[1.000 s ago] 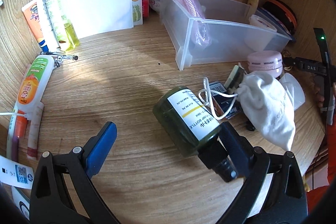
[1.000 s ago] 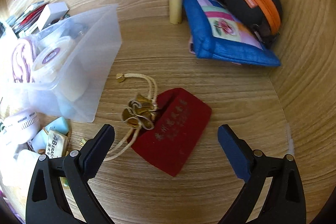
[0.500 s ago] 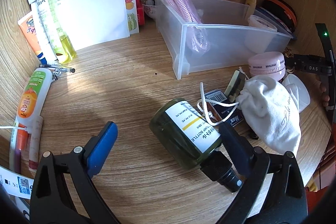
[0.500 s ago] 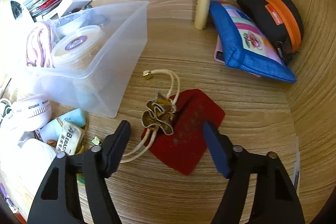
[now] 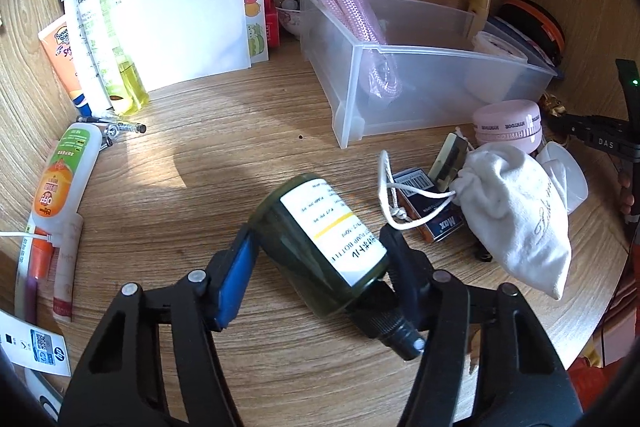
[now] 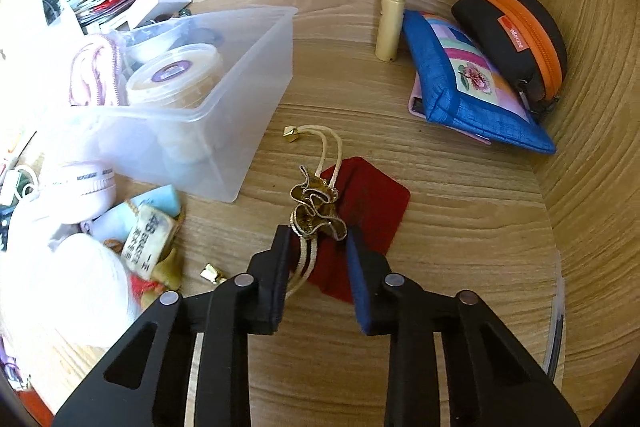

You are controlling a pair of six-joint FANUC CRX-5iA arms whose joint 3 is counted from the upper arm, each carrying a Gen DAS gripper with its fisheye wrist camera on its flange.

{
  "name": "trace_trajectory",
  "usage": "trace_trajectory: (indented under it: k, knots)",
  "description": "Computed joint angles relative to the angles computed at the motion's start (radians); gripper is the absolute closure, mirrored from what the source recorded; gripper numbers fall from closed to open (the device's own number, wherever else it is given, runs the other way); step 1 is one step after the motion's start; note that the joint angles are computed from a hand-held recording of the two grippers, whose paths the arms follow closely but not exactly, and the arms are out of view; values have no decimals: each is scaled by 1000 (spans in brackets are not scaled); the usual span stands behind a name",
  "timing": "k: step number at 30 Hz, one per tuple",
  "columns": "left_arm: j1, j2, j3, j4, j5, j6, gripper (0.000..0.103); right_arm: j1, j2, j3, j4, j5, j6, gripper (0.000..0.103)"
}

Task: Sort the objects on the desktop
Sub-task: 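Grasp the green bottle with the left tool while the right tool grasps the red pouch, then carry the green bottle and red pouch over the clear box and release both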

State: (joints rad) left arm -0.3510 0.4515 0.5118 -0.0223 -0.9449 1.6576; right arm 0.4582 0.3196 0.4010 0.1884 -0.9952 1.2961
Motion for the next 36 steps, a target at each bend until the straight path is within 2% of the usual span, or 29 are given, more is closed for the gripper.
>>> trace_trajectory:
  k: [4,8,19,23,27,36]
  knots:
    - [2,-3,0,-20,6,30,48,5,-40,-44,-11,40,8,81]
    - [6,-11,-12,-28,25,55,53,-6,-88,-73,-74,80,44,81]
    - [12,-52,-62,-66,94,139,55,1,-154,-96,-98,142,47,81]
    - [18,-68,-76,-61,122,155,55,1,-158,-81,-116,153,57,81]
    - [9,-89,-77,-102,154,185,56,7,-161,-72,-134,165,64,81]
    - [14,-98,-59,-71,215,178,56,31,-139,-24,-169,185,108,81]
